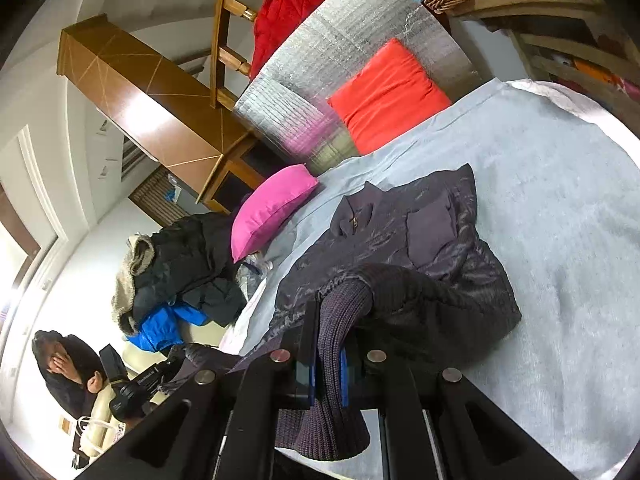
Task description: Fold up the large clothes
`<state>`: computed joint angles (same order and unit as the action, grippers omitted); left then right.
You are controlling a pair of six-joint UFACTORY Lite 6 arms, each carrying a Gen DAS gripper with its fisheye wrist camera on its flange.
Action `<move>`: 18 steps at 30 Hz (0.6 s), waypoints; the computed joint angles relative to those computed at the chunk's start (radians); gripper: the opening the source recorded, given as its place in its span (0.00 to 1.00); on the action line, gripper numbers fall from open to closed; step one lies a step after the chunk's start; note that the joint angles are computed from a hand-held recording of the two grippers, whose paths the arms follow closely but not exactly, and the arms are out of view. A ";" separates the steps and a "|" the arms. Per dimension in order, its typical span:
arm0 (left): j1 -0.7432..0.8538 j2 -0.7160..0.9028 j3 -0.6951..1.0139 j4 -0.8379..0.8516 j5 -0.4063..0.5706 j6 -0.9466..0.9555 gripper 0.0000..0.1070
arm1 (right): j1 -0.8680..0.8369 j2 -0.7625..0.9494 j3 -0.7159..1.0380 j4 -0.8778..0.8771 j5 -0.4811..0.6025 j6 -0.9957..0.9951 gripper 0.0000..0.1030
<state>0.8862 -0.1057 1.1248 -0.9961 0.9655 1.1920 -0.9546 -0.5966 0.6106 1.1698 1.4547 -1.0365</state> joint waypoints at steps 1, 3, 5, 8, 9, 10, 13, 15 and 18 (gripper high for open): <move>-0.003 -0.003 -0.002 0.000 -0.004 -0.001 0.10 | 0.012 0.001 0.004 0.002 -0.012 0.005 0.08; -0.013 -0.006 -0.005 0.001 -0.016 -0.005 0.10 | 0.025 -0.005 0.005 0.003 -0.027 0.013 0.08; -0.021 -0.010 -0.007 0.001 -0.026 -0.009 0.10 | 0.030 -0.006 0.007 0.001 -0.036 0.015 0.08; -0.037 -0.009 -0.005 0.005 -0.042 -0.018 0.10 | 0.032 -0.008 0.006 0.001 -0.046 0.017 0.08; -0.041 -0.008 -0.004 0.005 -0.046 -0.022 0.10 | 0.034 -0.006 0.007 0.002 -0.050 0.016 0.08; -0.048 -0.009 -0.003 0.007 -0.052 -0.026 0.10 | 0.039 -0.005 0.009 0.002 -0.057 0.017 0.08; -0.061 -0.005 0.001 0.007 -0.067 -0.033 0.10 | 0.052 -0.003 0.012 0.006 -0.072 0.020 0.08; -0.070 0.000 0.008 0.007 -0.075 -0.042 0.10 | 0.064 0.010 0.019 0.014 -0.085 0.019 0.08; -0.089 0.012 0.019 0.010 -0.095 -0.053 0.10 | 0.083 0.021 0.025 0.026 -0.109 0.021 0.08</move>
